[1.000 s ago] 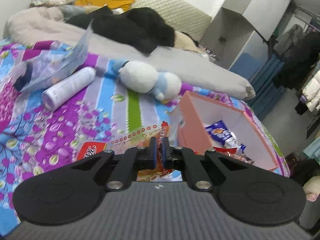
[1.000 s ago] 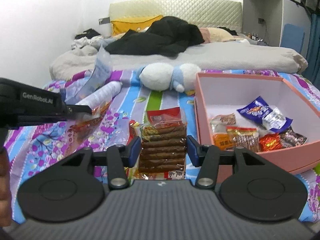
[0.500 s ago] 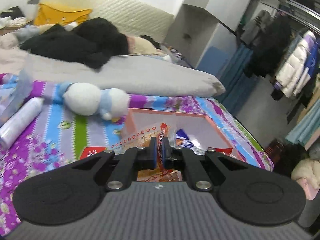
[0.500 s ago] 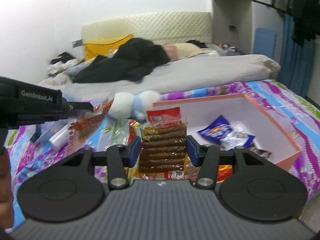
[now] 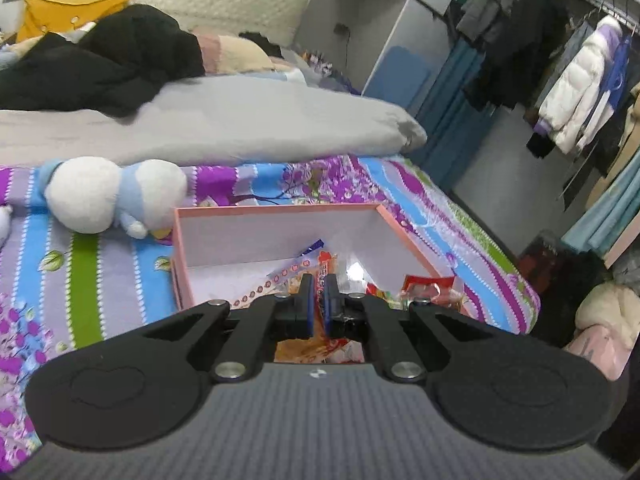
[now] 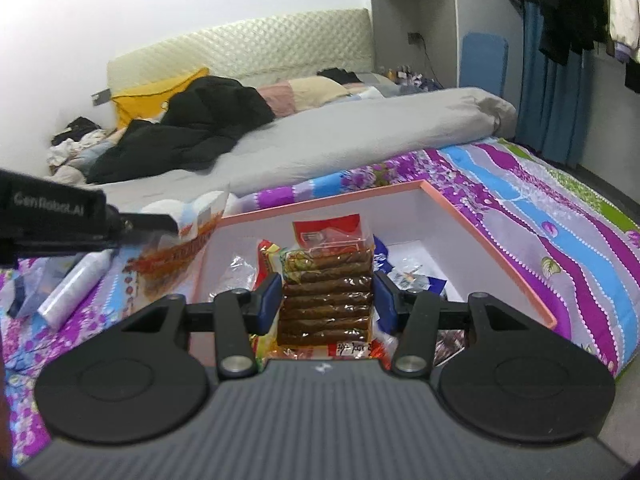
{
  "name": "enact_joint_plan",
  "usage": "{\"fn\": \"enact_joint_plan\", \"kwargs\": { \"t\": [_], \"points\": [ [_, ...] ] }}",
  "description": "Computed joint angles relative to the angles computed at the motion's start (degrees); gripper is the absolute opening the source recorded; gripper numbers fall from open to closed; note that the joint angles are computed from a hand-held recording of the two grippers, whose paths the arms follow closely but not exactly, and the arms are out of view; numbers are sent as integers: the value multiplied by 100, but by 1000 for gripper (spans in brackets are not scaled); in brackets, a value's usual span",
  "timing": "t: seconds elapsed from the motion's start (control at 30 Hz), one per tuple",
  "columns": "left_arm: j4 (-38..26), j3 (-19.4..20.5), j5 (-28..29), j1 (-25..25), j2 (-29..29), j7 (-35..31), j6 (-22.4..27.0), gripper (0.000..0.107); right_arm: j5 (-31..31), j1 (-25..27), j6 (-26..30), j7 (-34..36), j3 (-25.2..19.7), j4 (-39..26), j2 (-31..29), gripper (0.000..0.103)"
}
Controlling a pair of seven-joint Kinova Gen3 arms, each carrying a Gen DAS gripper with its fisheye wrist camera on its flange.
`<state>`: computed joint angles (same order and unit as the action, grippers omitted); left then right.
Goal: Organize snacks
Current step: 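Lower both tools into the box and open them to drop the snacks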
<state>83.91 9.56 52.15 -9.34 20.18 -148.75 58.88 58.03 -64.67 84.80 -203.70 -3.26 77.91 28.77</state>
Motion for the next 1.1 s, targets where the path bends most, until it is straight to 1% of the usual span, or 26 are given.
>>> {"fn": "enact_joint_plan", "kwargs": {
  "t": [0.1, 0.27, 0.37, 0.5, 0.53, 0.57, 0.6, 0.63, 0.67, 0.77, 0.87, 0.97, 1.1],
  "points": [
    [-396, 46, -345, 403, 361, 402, -239, 3, -48, 315, -377, 41, 3, 333, -145, 52],
    [-1033, 163, -1109, 944, 937, 1116, -562, 3, -211, 886, -1095, 154, -26, 765, -274, 52],
    [-1365, 204, -1548, 1152, 1253, 1556, -640, 3, -279, 1153, -1544, 113, 0, 1010, -310, 52],
    [-1673, 275, -1994, 1267, 1572, 1950, -663, 3, -403, 1377, -1919, 177, 37, 1148, -276, 54],
    [-1717, 278, -2087, 1291, 1619, 2036, -678, 3, -438, 1426, -2039, 170, 46, 1196, -282, 56],
    [-1767, 281, -2181, 1311, 1663, 2110, -671, 3, -460, 1468, -2144, 160, 63, 1244, -292, 68],
    [-1762, 314, -2230, 1284, 1671, 2124, -675, 3, -479, 1486, -2200, 141, 83, 1268, -286, 76],
    [-1761, 340, -2264, 1265, 1680, 2140, -699, 3, -471, 1465, -2217, 84, 107, 1289, -276, 87],
    [-1742, 373, -2283, 1238, 1663, 2139, -719, 3, -444, 1464, -2265, 50, 127, 1336, -294, 87],
    [-1645, 491, -2261, 1112, 1575, 1999, -778, 4, -452, 1399, -2162, 50, 136, 1311, -301, 87],
    [-1371, 605, -2104, 933, 1313, 1725, -915, 4, -366, 1283, -1989, -81, 137, 1298, -387, 87],
    [-1188, 721, -1781, 667, 1069, 1441, -806, 4, -235, 1096, -1574, -122, 88, 1173, -465, 87],
    [-866, 741, -1304, 376, 666, 967, -657, 4, -51, 840, -980, -184, -28, 929, -535, 87]
  ]
}}
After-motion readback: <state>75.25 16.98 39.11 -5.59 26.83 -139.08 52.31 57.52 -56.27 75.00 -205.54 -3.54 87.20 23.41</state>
